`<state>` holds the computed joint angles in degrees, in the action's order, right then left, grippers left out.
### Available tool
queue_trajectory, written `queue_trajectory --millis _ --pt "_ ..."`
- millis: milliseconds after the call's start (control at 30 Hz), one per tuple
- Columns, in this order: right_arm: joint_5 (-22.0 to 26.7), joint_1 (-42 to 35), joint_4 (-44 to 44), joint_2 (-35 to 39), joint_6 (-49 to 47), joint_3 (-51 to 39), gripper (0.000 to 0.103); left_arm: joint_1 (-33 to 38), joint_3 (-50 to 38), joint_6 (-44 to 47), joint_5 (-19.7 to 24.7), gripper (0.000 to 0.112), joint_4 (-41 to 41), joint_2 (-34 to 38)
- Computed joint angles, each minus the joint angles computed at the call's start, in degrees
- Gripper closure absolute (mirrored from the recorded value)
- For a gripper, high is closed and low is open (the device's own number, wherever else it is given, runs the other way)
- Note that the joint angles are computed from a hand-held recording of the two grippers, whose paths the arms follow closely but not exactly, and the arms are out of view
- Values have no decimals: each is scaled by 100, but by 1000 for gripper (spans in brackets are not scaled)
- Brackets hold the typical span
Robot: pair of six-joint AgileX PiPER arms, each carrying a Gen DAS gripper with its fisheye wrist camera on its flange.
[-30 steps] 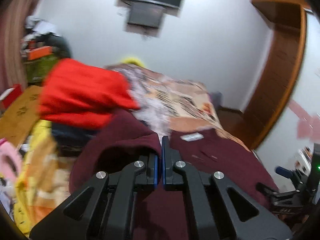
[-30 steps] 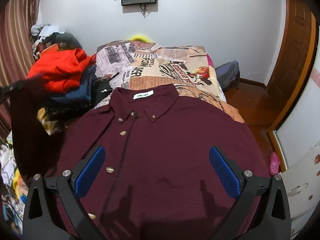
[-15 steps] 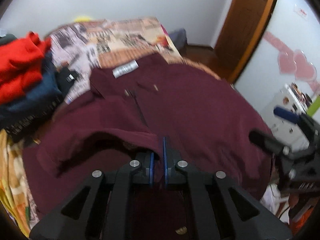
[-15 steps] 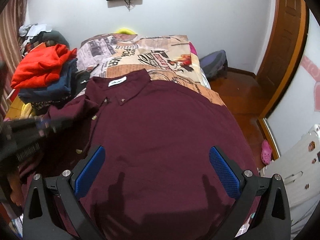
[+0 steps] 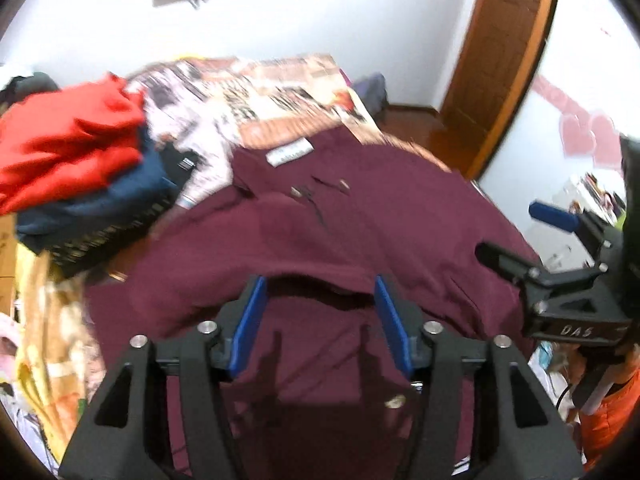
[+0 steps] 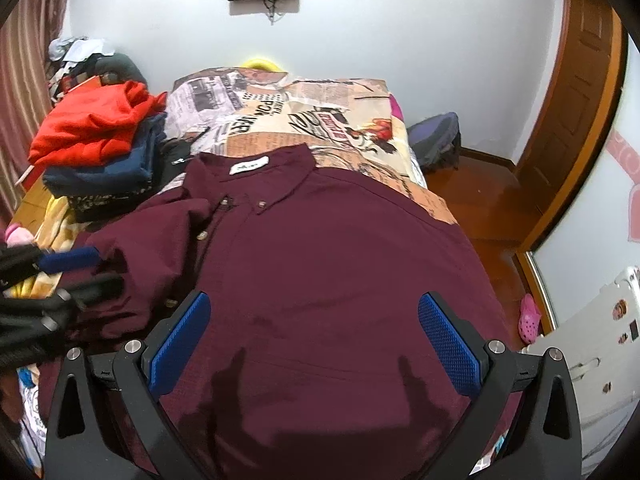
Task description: Fold large clothes
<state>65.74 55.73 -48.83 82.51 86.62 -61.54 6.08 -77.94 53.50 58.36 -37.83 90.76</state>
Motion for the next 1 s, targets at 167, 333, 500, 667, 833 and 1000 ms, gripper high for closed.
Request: queue_trajectory --millis 167,333,500,667,833,1000 --pt "-31 12 -206 334 -362 -462 0 613 -414 76 -151 47 -198 102" --pt "-312 -125 -338 662 -911 -1024 0 1126 -786 -21 -402 47 -78 390" --pt "-388 -166 -390 1369 -1728 -1864 0 1624 -974 -27 -493 47 -22 731" --pt "-649 -203 38 2309 -2908 -2811 0 1938 -923 -23 -622 47 153 984" --pt "-729 -308 1002 3348 -4430 -3963 1 2113 -794 79 -677 47 203 1112" --pt "-407 -452 1754 4128 -5648 -5006 2 2172 -683 133 -742 47 242 1156"
